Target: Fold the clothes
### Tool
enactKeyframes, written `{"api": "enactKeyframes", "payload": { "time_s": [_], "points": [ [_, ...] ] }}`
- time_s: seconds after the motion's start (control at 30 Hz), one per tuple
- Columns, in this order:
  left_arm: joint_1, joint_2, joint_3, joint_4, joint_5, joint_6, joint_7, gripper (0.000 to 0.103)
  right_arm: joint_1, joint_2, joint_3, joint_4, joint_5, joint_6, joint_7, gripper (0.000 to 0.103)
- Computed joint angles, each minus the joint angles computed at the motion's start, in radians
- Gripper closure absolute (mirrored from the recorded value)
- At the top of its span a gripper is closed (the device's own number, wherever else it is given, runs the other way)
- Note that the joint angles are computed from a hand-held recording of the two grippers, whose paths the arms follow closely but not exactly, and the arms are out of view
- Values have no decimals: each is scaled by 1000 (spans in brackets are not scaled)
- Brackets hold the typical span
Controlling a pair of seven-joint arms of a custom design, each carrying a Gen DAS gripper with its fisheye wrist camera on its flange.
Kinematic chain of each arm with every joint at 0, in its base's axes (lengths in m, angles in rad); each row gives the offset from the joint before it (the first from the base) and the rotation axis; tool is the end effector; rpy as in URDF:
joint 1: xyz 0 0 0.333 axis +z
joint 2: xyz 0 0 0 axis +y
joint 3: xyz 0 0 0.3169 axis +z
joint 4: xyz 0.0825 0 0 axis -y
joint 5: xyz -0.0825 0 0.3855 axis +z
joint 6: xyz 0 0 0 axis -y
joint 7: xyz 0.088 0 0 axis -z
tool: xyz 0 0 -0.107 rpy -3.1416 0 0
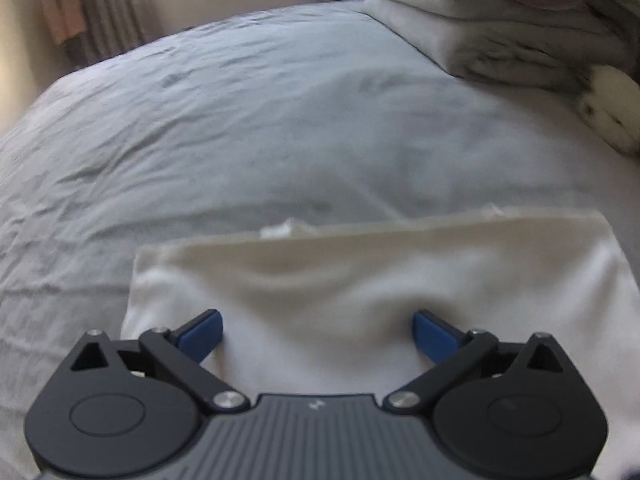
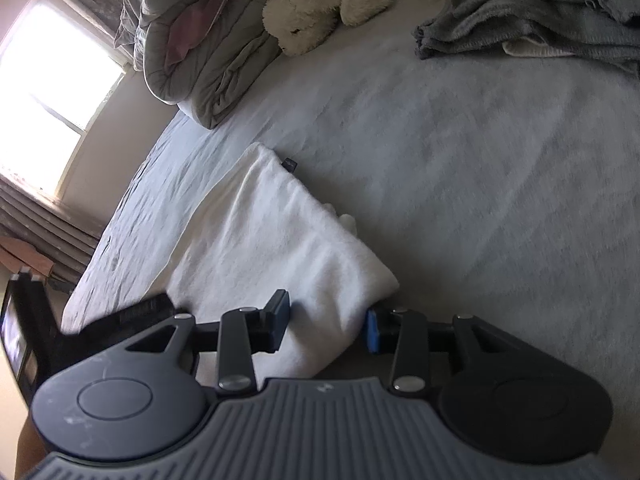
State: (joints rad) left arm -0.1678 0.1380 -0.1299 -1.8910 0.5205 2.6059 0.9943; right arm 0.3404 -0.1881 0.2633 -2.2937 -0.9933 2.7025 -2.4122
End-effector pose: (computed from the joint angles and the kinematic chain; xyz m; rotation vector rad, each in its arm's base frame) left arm 0.6082 -0.1937 0.4957 -1.7233 1.8801 -0.5364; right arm 0.4105 0.3236 0.4770 -0.7698 2.1583 -0.2905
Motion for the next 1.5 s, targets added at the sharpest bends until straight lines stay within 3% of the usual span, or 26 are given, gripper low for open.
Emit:
{"api": "enactKeyframes", "payload": {
  "time_s": [0.17, 0.3, 0.43, 0.6, 0.7, 0.77, 0.83, 0.93, 1.0, 1.1, 1.17, 1.23, 1.33, 1.5],
  "points": [
    [-3, 71, 13, 78, -21, 4, -30, 0, -1, 0, -3, -2, 6, 15, 5, 62],
    [-5, 23, 16, 18, -24, 28, -29, 4, -7, -2, -1, -6, 2, 26, 17, 62],
    [27, -139, 3, -195, -42, 126, -22, 6, -7, 0, -1, -4, 5, 27, 4, 62],
    [106, -373, -62, -489, 97, 276, -74, 6, -3, 4, 1, 3, 9, 14, -13, 61],
    [155, -474, -95, -608, 104, 365, -87, 6, -3, 4, 0, 3, 3, 15, -11, 60],
    [121, -513, -50, -660, 24, 404, -19, 6, -4, 5, 2, 2, -9, 12, -2, 60],
    [40, -528, 37, -676, -75, 404, 97, 6, -4, 6, 4, 3, -24, 12, 14, 60],
    [-43, -560, 128, -702, -173, 404, 241, 6, -26, -5, 2, -23, -97, 87, 171, 59],
    [-37, -585, 120, -727, -187, 408, 282, 6, -45, -17, 5, -40, -149, 127, 276, 60],
    [29, -616, 57, -771, -173, 455, 304, 6, -52, -23, 18, -41, -193, 118, 352, 60],
    [46, -632, 46, -796, -184, 488, 331, 6, -49, -23, 23, -37, -219, 102, 389, 58],
    [24, -635, 72, -797, -217, 488, 372, 6, -39, -17, 26, -27, -239, 75, 405, 60],
    [-32, -626, 143, -802, -291, 512, 428, 5, -27, -12, 21, -17, -299, 56, 471, 83],
    [-32, -599, 160, -807, -365, 492, 490, 5, -3, -27, 7, -16, -386, 36, 550, 84]
  ]
}}
